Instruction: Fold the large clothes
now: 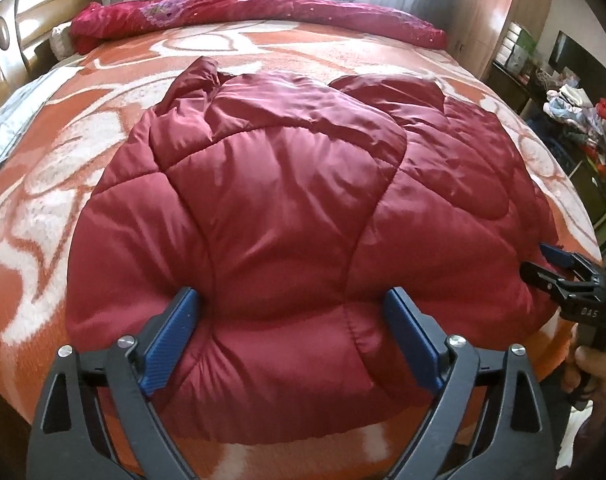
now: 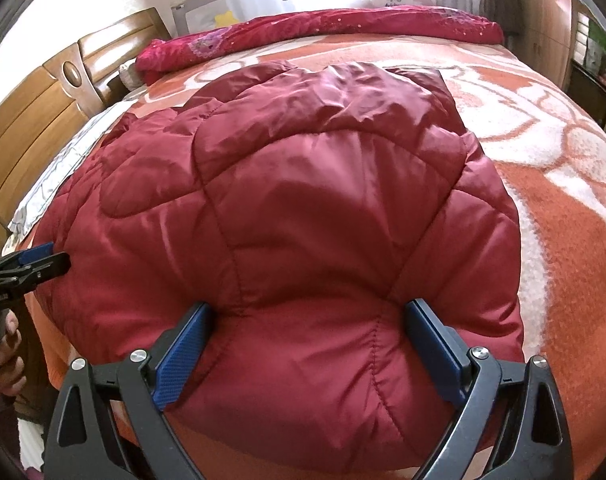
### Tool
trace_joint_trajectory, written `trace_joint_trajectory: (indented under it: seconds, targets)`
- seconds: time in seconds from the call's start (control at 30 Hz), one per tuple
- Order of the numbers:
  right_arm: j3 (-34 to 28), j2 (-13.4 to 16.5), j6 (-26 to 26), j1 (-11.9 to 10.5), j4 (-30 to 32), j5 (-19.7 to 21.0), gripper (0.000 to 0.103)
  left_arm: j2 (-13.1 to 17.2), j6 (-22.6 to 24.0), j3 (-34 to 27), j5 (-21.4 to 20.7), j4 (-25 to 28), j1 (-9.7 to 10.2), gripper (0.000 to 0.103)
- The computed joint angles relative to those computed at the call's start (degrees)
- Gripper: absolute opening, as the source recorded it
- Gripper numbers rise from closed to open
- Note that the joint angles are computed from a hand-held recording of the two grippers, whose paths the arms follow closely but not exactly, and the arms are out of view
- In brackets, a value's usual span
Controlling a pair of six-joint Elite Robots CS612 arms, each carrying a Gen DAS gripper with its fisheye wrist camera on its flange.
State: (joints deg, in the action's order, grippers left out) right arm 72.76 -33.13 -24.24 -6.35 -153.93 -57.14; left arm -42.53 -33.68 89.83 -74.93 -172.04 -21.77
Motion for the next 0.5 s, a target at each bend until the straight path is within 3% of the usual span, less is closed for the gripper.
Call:
trace_joint_trajectory:
  seconds: [0.17, 0.33, 0.5]
  targets:
    - [0.5, -0.1, 1.4, 0.0, -1.3, -0.2, 0.096, 0.6, 1.4, -0.4, 0.5, -0.7, 0.09, 0.099]
    - [2.8, -1.5, 1.3, -0.7, -4.1, 1.0, 0.096, -1.0, -0.3, 1.9, -0.9, -3.6, 0.14, 0.099]
    - [6.1, -4.3, -0.2, -2.1, -3.9, 5.5, 0.097, -3.5, -3.6, 5.7, -3.7, -6.5, -0.09, 0.099]
